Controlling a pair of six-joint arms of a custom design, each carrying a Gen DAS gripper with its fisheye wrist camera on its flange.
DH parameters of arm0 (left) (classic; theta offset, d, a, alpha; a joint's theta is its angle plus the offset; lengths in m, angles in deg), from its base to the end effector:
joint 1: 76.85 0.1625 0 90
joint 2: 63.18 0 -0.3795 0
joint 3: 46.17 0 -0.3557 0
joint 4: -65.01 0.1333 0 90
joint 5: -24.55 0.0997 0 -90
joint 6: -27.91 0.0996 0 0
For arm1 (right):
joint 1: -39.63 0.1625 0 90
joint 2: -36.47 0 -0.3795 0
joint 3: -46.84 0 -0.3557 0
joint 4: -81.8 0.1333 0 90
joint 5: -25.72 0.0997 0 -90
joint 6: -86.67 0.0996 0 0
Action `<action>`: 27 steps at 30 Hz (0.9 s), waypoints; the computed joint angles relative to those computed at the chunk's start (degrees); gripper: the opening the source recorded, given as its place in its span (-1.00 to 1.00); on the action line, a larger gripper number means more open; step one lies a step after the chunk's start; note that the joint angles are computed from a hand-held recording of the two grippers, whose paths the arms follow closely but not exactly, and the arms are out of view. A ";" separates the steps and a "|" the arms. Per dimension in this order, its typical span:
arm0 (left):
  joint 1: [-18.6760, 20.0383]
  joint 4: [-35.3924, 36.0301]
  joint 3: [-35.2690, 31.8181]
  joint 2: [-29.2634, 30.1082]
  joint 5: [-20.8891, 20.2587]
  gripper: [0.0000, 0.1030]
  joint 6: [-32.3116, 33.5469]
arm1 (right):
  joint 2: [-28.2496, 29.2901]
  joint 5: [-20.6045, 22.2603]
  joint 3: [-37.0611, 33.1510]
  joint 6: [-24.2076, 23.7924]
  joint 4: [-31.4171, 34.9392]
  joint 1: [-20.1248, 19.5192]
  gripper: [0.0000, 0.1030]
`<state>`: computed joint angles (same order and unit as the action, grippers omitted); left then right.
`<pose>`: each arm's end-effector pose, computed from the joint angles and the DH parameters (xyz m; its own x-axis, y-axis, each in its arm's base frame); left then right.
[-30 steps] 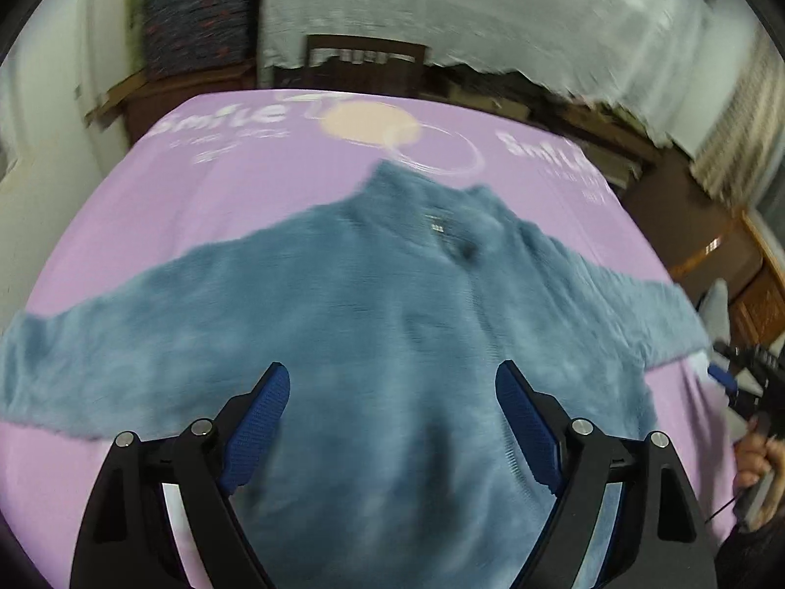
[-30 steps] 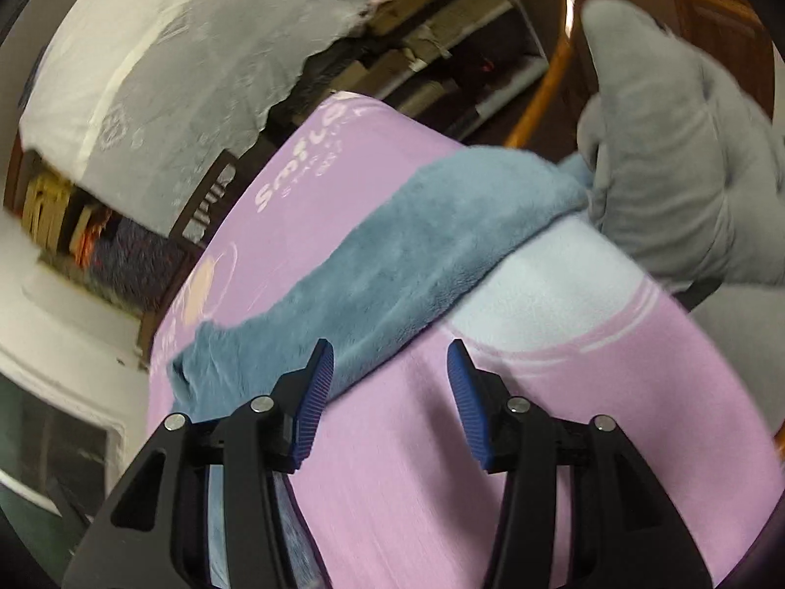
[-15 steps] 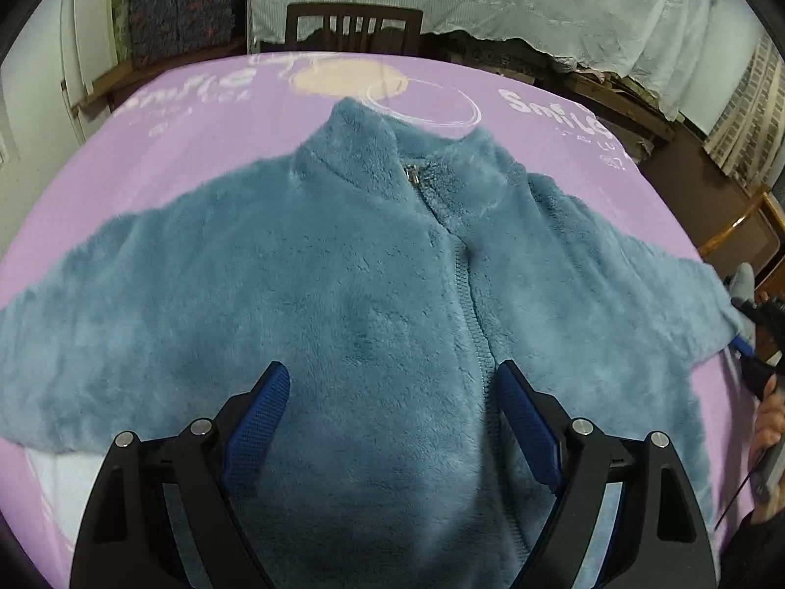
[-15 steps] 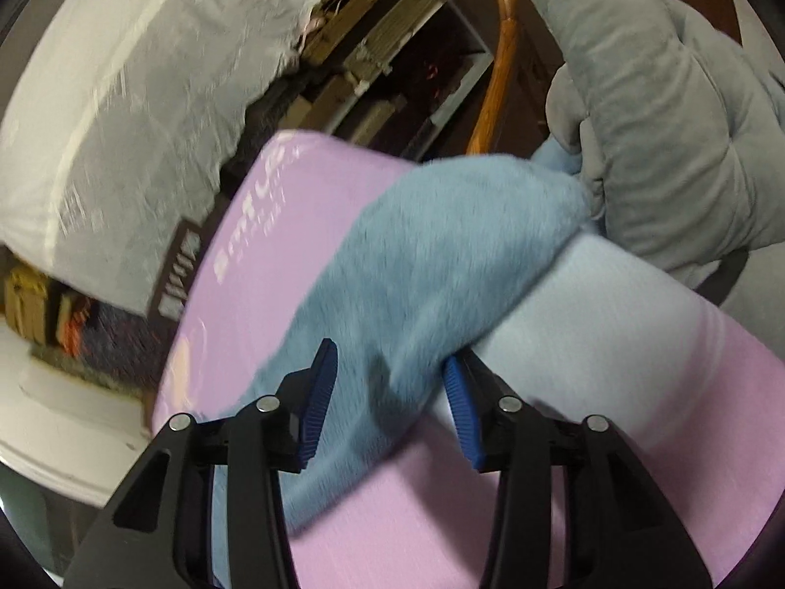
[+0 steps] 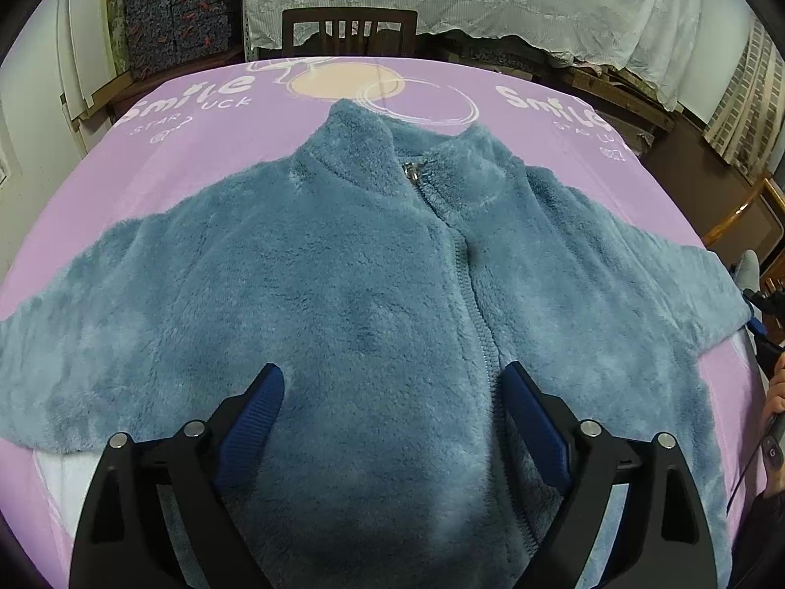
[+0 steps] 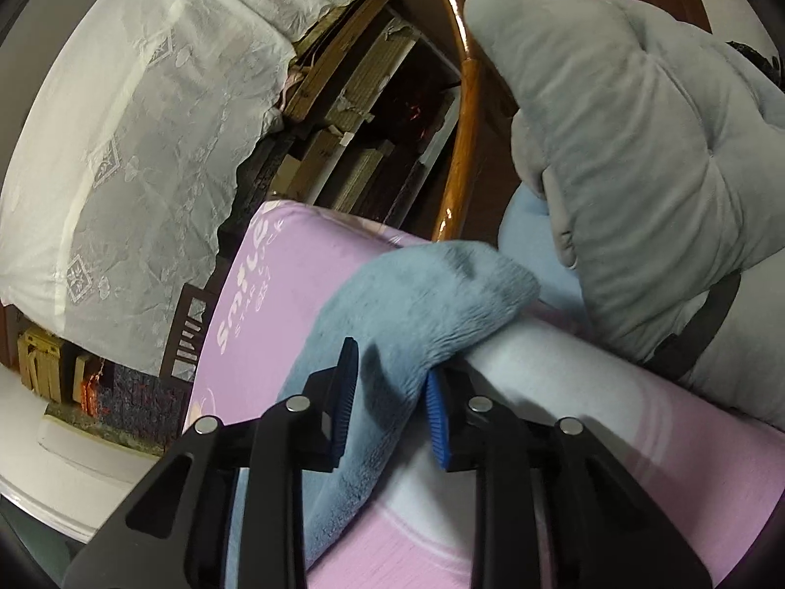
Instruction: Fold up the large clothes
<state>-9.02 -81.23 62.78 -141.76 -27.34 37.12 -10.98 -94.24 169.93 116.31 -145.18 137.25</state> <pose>-0.0105 -0.5420 0.3276 -0.7652 0.1803 -0.6180 0.4681 0.8149 -0.3418 0.1449 -0.4532 0.1436 -0.8283 0.5128 -0.2258 0.3981 0.2552 -0.8811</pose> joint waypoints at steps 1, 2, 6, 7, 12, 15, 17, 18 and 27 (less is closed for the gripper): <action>0.09 0.29 -0.14 -0.03 -0.21 0.81 -0.28 | -0.10 0.34 0.39 -0.11 -0.40 -0.23 -0.52; 0.21 0.54 -0.22 -0.16 -0.46 0.81 -0.51 | -0.24 0.68 0.56 -0.21 -0.48 -0.39 -0.52; 0.25 1.47 -0.43 -0.50 -0.61 0.81 -0.90 | -0.31 0.67 0.89 -2.07 -1.29 -0.10 -0.81; 0.36 1.75 -0.56 -0.70 -0.96 0.81 -1.08 | -0.21 0.42 0.90 -3.22 -1.90 0.40 -0.83; 1.01 2.22 -1.48 -1.30 -2.11 0.81 -2.40 | 0.95 -1.70 -1.05 -11.08 -2.54 4.80 -0.84; 1.67 3.00 -2.45 -1.40 -3.28 0.81 -3.52 | 2.08 -1.74 -3.23 -14.50 -0.07 7.70 -0.84; 2.02 3.88 -3.04 -1.34 -3.99 0.81 -4.23 | 3.42 -3.05 -5.33 -16.69 2.39 10.20 -0.84; 1.98 3.99 -3.12 -1.27 -3.91 0.81 -4.17 | 3.96 -3.54 -6.28 -17.55 3.59 11.20 -0.84; 1.50 3.59 -2.54 -1.43 -3.36 0.81 -3.62 | 11.28 -5.72 -17.73 -22.74 20.44 19.21 -0.84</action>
